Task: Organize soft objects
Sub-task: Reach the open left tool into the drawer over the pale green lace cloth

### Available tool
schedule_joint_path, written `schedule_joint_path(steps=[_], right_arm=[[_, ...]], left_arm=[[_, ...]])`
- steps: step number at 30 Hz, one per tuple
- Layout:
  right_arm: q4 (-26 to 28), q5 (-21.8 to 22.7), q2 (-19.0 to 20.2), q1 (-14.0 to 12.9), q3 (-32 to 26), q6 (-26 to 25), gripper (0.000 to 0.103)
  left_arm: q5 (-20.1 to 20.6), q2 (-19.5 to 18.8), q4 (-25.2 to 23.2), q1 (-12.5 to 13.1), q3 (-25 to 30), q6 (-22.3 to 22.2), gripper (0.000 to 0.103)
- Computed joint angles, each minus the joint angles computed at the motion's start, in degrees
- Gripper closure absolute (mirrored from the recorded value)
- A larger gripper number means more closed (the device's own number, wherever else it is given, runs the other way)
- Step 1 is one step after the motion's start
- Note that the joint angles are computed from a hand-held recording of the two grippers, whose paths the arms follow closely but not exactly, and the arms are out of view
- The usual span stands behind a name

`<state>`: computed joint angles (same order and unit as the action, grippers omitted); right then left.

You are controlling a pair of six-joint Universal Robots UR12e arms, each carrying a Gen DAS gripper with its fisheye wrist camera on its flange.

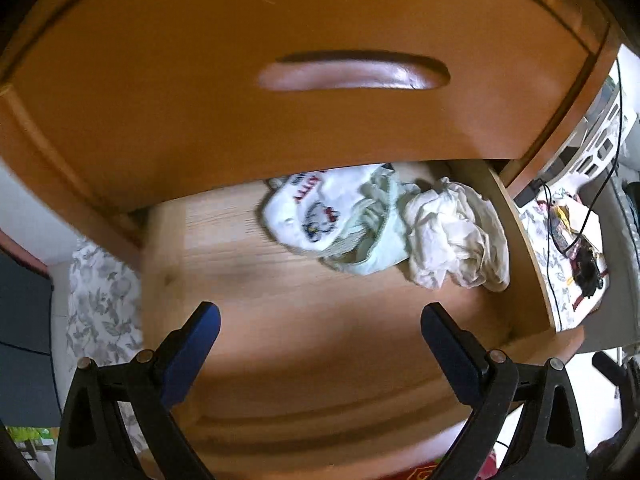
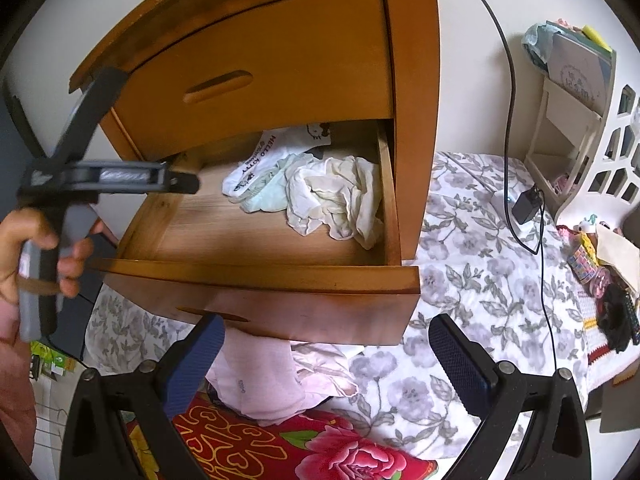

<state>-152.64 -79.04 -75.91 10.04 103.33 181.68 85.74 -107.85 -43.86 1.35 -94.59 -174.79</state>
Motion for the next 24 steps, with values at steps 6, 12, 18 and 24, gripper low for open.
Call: schedule_joint_path(steps=[6, 12, 18, 24], right_arm=[[0.6, 0.4, 0.6, -0.4, -0.4, 0.0, 0.000], [1.2, 0.7, 1.1, -0.6, -0.8, -0.4, 0.000], [1.7, 1.0, 1.4, -0.8, -1.1, -0.7, 0.000], [2.1, 1.4, 1.8, -0.9, -1.4, -0.9, 0.000]], left_arm=[[0.5, -3.2, -2.2, -1.3, 3.3, -0.1, 0.014], [-0.2, -5.8, -4.9, -1.6, 6.2, -2.7, 0.027], [-0.7, -7.7, -7.1, -1.7, 8.2, -5.3, 0.041], [-1.1, -9.1, -9.8, -1.6, 9.8, -6.2, 0.047]])
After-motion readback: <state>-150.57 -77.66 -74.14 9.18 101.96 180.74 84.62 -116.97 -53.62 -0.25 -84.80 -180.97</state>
